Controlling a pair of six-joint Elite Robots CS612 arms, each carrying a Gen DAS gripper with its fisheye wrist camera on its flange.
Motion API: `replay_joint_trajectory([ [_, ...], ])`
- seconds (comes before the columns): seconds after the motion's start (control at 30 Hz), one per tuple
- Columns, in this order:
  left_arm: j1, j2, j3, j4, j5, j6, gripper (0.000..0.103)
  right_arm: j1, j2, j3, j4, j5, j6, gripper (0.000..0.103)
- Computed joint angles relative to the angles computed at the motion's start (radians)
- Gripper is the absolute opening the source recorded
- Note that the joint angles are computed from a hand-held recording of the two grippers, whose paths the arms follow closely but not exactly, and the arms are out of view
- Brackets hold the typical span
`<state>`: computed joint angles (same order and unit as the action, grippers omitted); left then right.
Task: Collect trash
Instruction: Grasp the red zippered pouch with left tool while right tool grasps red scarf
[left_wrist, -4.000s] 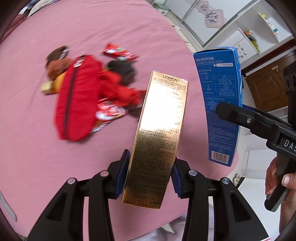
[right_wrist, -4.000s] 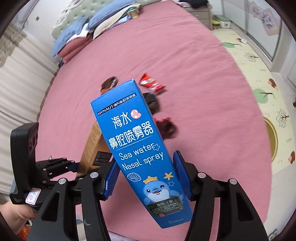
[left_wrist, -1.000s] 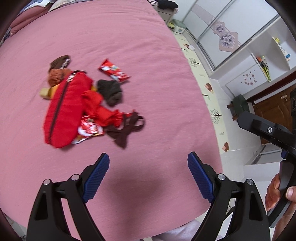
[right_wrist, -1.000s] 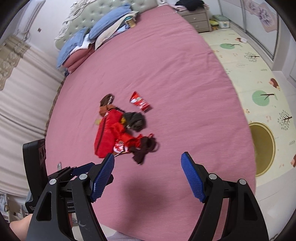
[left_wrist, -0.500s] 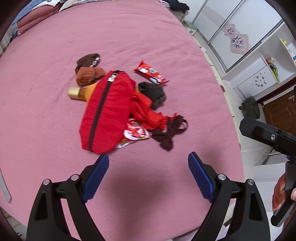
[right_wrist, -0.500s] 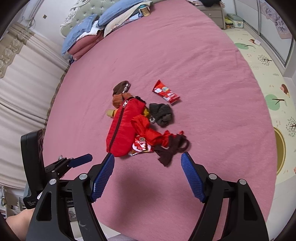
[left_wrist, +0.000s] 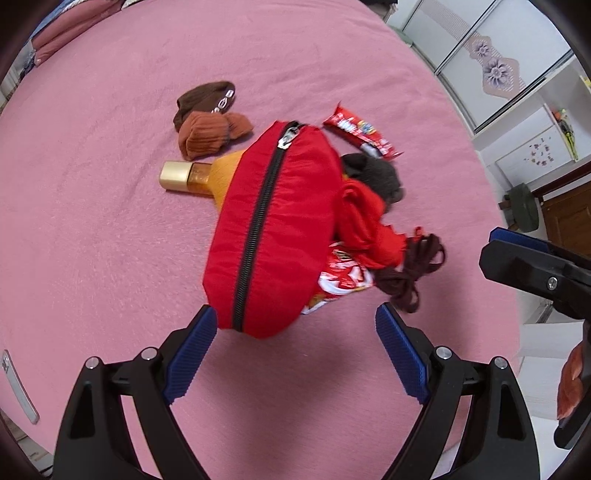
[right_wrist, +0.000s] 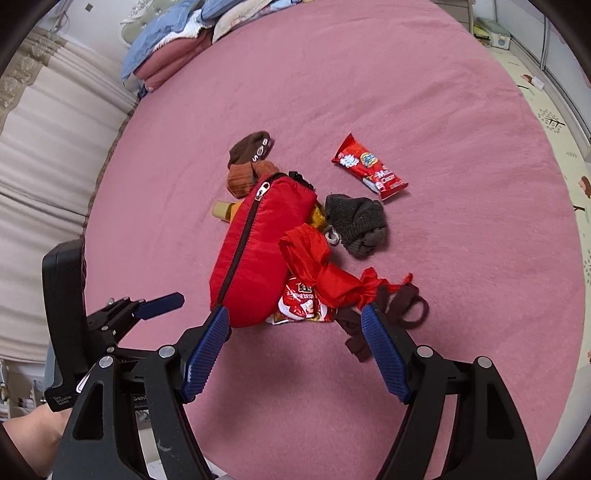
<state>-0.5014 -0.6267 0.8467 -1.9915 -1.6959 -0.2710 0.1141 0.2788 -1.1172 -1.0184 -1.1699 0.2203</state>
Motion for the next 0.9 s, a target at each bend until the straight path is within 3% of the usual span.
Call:
replay_joint_trajectory([
  [0.33, 0.013, 0.088, -0.100, 0.082, 0.002, 0.073, 0.088, 0.008, -0.006, 0.101, -0.014, -0.018, -0.048, 0.072],
  [0.63, 0.022, 0.159, -0.184, 0.121, -0.011, 0.075, 0.097, 0.007, -0.012, 0.185, -0.024, -0.001, -0.077, 0.069],
  [0.83, 0.042, 0.206, -0.252, 0.167, -0.068, 0.026, 0.097, 0.008, -0.011, 0.199, -0.019, 0.012, -0.099, 0.057],
  [0.9, 0.047, 0.208, -0.253, 0.166, -0.090, 0.021, 0.091, 0.008, -0.011, 0.198, -0.018, 0.008, -0.105, 0.053],
])
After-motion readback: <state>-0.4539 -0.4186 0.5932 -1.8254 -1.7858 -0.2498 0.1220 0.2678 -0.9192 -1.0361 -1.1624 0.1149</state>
